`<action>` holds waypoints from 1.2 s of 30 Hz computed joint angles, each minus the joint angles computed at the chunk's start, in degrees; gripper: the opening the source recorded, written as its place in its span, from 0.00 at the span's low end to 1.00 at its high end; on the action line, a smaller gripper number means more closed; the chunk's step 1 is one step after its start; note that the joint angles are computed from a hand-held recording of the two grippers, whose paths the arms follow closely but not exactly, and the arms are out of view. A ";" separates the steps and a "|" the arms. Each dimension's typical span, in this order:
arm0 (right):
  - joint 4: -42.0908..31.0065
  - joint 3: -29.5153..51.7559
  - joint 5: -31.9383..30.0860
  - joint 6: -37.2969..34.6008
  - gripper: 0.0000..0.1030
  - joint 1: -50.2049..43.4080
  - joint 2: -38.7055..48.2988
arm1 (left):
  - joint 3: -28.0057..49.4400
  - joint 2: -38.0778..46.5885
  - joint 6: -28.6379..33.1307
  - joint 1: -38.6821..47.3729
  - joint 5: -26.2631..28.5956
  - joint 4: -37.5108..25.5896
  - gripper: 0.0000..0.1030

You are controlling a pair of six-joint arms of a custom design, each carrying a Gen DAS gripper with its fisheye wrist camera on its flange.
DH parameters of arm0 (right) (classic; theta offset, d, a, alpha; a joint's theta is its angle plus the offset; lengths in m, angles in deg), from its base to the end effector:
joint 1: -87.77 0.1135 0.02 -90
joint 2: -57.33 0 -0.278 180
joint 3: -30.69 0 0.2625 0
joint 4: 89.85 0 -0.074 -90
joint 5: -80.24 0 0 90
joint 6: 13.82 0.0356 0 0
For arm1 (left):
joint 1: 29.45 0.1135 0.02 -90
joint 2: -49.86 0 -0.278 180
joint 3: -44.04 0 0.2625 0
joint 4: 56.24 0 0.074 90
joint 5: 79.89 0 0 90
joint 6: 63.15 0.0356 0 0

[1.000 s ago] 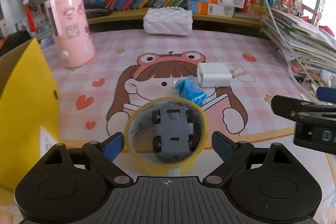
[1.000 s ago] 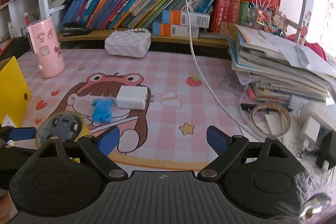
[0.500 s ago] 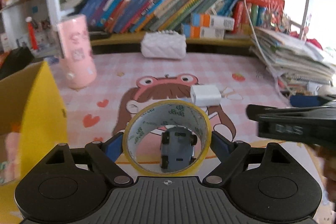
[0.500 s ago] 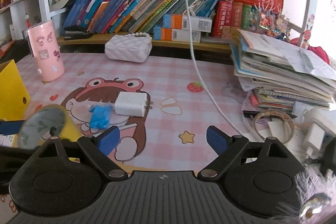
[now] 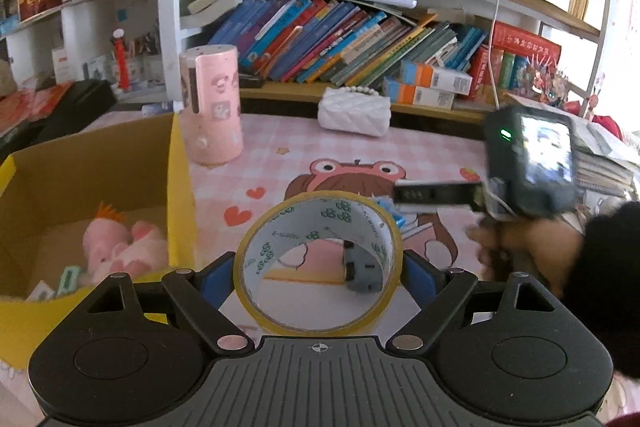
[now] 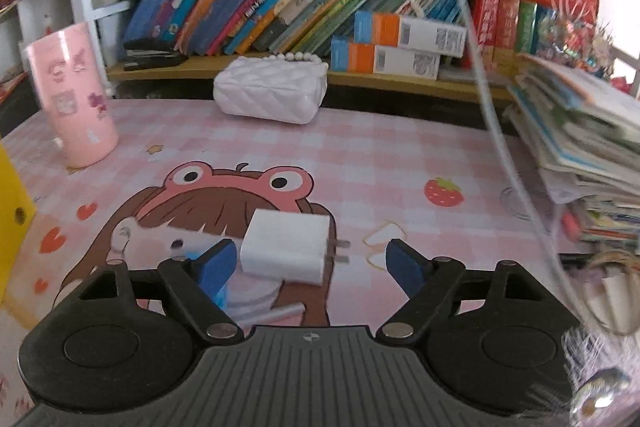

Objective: Organize objects
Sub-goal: 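Grasp the white charger plug with the right gripper, then lift the tape roll with the left gripper while the right gripper carries the charger toward the box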

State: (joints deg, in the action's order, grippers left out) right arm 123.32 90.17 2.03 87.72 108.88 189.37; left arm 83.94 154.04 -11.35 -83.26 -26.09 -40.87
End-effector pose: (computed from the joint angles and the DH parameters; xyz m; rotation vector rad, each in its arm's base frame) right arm 0.3468 0.1261 0.0005 -0.0779 2.2408 0.0757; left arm 0.1761 -0.2051 0.0691 0.0319 2.2260 -0.0941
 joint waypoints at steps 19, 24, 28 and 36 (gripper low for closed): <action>-3.80 2.09 -2.15 1.76 0.62 -0.79 0.72 | -3.43 -2.22 -3.72 -3.83 -3.37 1.96 0.85; -0.51 -8.86 -3.26 3.24 0.62 -0.69 -7.18 | -4.85 -1.99 -2.89 -4.65 -2.51 5.63 0.85; 1.29 -18.61 -2.83 5.57 0.62 0.62 -15.48 | -6.62 -2.10 -2.04 -5.67 -1.54 9.30 0.85; -4.88 -32.39 1.98 15.71 0.63 9.64 -32.25 | -12.62 -4.51 -1.85 -8.10 -1.50 16.65 0.85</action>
